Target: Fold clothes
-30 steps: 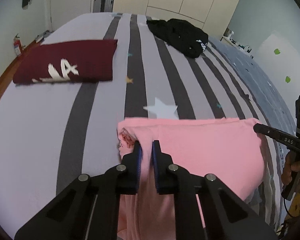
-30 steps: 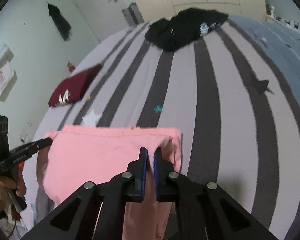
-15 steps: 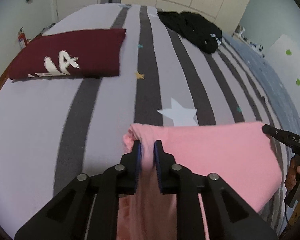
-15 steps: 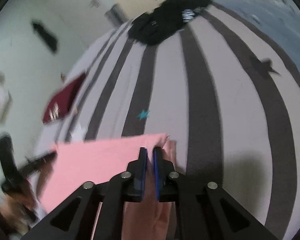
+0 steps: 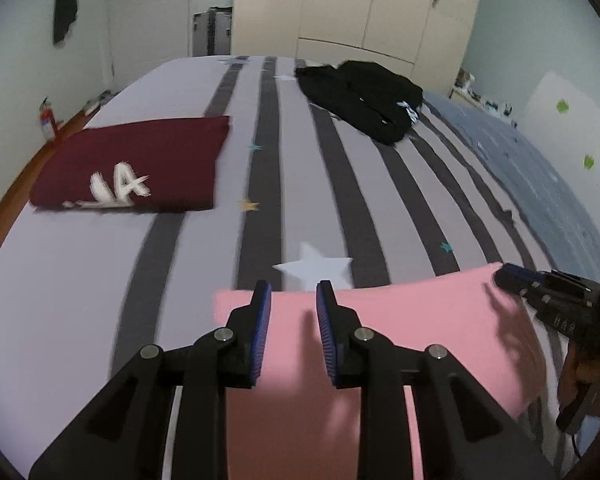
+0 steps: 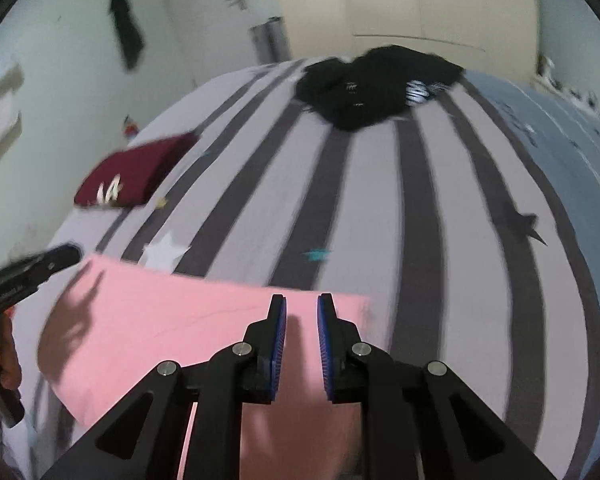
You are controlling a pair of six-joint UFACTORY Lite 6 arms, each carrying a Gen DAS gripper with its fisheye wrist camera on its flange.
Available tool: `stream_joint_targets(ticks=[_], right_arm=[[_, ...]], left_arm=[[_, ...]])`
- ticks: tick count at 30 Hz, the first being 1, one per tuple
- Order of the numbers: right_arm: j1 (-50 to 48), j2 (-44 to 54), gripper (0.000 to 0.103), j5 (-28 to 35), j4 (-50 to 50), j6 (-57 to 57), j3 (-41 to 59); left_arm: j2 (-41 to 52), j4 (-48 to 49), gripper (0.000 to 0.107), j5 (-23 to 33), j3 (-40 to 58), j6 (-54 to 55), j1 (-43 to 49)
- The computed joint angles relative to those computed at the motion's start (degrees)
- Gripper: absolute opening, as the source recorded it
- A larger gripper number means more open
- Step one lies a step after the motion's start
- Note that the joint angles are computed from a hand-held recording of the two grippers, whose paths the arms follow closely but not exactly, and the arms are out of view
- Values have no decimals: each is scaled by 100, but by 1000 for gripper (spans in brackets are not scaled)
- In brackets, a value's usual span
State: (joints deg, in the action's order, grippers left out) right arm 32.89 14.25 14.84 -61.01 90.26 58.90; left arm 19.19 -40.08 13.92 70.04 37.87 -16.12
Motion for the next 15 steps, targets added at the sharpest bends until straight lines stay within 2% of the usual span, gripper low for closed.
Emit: stream_joint_targets(ticks=[2, 4, 6, 8, 9, 11, 15], right_arm=[[148, 362, 15, 7, -3, 44, 311], [248, 643, 15, -25, -16, 76, 586], [323, 882, 15, -101, -426, 527, 805], [340, 1301, 15, -60, -203, 366, 1181], [302, 1461, 14, -86, -172, 369, 1264], [322, 1600, 11, -70, -601, 832, 1247], [291, 1498, 11, 22, -720, 846, 1127]], left_arm=[[209, 389, 20, -92, 169, -568, -246], [395, 285, 20, -183, 317, -569, -441], [751, 870, 19, -248, 574, -1165, -579], [1112, 1573, 14, -283, 777, -1889, -659], [1253, 1573, 13, -320, 803, -1906, -648], [1378, 987, 13, -488, 749, -1345, -614], [1330, 755, 10, -249, 856, -1090, -485]])
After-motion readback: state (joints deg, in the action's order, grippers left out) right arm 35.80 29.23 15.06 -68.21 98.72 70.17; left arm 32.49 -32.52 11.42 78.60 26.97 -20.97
